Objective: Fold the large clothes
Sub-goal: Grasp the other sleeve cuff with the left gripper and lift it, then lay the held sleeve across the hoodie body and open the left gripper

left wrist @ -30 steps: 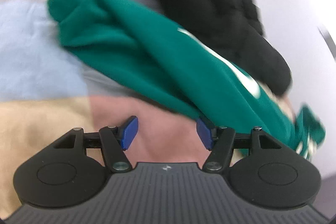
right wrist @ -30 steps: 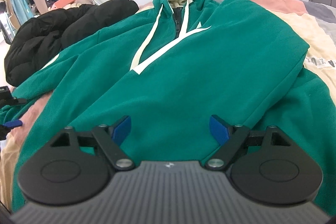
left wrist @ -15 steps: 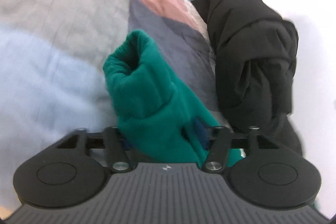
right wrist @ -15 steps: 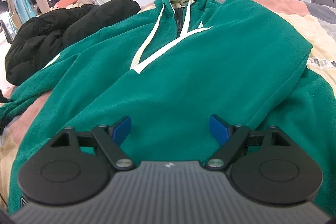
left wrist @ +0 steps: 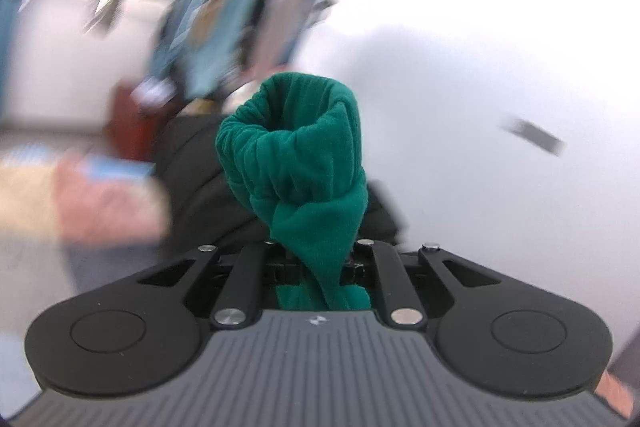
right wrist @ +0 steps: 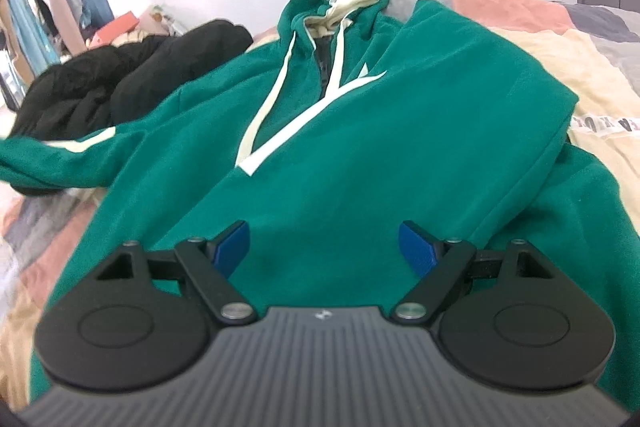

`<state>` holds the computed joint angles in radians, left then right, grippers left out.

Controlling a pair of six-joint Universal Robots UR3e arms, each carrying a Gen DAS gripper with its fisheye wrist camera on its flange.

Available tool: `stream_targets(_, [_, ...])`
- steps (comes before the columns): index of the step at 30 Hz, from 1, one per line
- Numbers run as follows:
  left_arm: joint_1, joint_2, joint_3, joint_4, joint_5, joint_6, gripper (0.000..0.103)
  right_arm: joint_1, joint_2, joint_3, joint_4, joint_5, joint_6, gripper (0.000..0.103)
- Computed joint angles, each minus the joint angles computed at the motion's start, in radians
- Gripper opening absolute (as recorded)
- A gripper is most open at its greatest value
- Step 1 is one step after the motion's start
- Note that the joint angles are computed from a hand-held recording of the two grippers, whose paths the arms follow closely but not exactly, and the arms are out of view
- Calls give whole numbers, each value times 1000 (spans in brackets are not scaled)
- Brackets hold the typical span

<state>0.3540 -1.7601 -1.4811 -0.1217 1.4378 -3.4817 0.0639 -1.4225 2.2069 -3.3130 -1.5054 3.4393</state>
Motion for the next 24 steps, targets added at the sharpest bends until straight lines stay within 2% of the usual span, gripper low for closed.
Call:
stream_targets(2, [-82, -6, 88, -8, 9, 81, 14, -9, -24, 22, -16, 4, 1, 83])
stream_targets(6, [-302, -116, 372, -111, 40, 235, 14, -55, -89, 74, -33, 37, 13, 83])
stream_targets(11, [-518, -226, 547, -235, 1, 385, 14, -132, -176, 147, -32, 66, 33, 83])
stream_targets(14, [-610, -288, 567, -300, -54, 409, 14, -198, -236, 203, -32, 96, 49, 83])
stream_targets(18, [-706, -384, 552, -347, -98, 392, 14, -303, -311, 269, -20, 145, 65, 83])
stream_targets(24, [-718, -487, 520, -397, -152, 422, 15, -425, -352, 332, -52, 205, 77, 83])
